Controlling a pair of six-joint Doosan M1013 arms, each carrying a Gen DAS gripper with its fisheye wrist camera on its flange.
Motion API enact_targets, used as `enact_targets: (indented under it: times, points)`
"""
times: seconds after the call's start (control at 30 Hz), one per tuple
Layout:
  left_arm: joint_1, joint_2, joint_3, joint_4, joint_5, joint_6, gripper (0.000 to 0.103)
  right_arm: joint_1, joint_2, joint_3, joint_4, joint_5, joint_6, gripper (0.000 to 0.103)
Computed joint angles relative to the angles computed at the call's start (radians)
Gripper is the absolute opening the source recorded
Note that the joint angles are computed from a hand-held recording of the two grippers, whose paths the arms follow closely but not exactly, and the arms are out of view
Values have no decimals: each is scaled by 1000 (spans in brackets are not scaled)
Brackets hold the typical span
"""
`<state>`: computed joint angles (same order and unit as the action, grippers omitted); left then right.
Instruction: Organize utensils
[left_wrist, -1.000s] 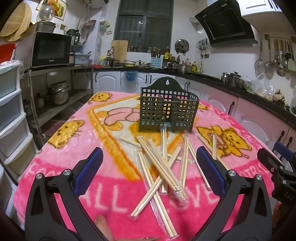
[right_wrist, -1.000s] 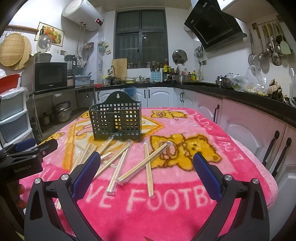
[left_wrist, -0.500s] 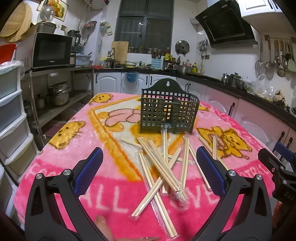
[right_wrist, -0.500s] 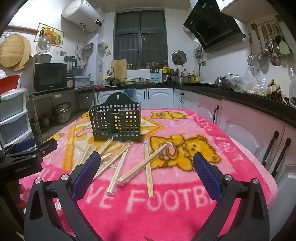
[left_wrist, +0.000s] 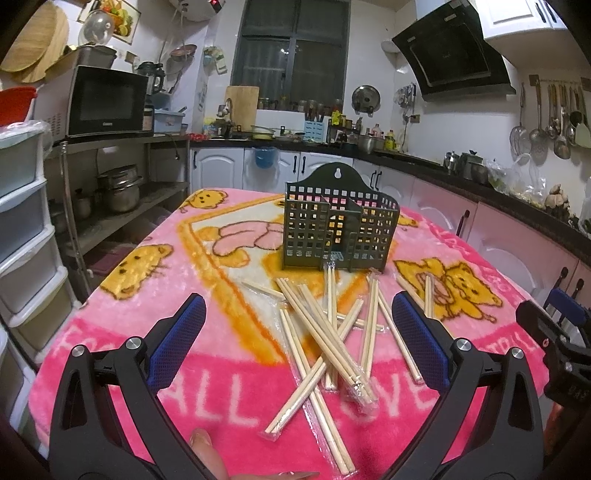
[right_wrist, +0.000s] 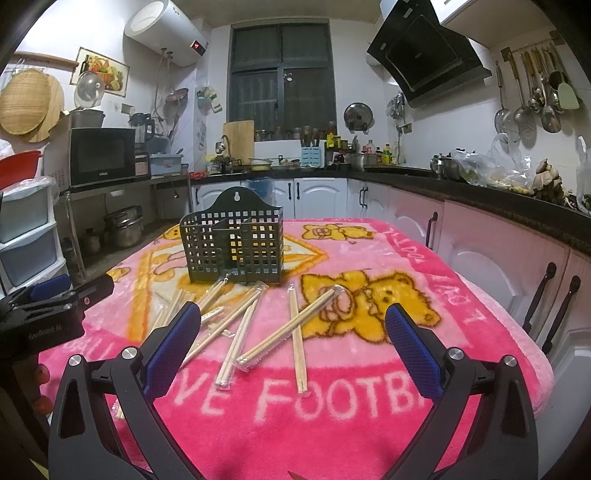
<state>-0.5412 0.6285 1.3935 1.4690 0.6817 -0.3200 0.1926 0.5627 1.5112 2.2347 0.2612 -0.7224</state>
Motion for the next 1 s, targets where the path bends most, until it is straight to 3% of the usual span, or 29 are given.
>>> enact_targets:
  times: [0.23, 0.43, 0.6, 0.77, 0.9, 1.0]
  points:
    - [25, -19, -3, -50, -15, 4, 93, 4, 20, -56, -459, -6, 406, 97]
    - [46, -11, -35, -143, 2, 75, 93, 11, 38, -91, -534, -16, 437, 97]
    - [64, -12, -43, -147, -7, 83, 93, 6, 64, -160, -855, 3, 785, 97]
    - [78, 9, -99, -241, -3, 208, 93, 10, 92, -230, -1012, -31, 906, 97]
    - [95, 33, -161, -390, -10, 374, 93, 3, 121, -303, -1259, 10, 1170, 97]
    - [105, 51, -198, -432, -11, 431, 93, 0, 144, -351, -1436, 28, 1348, 97]
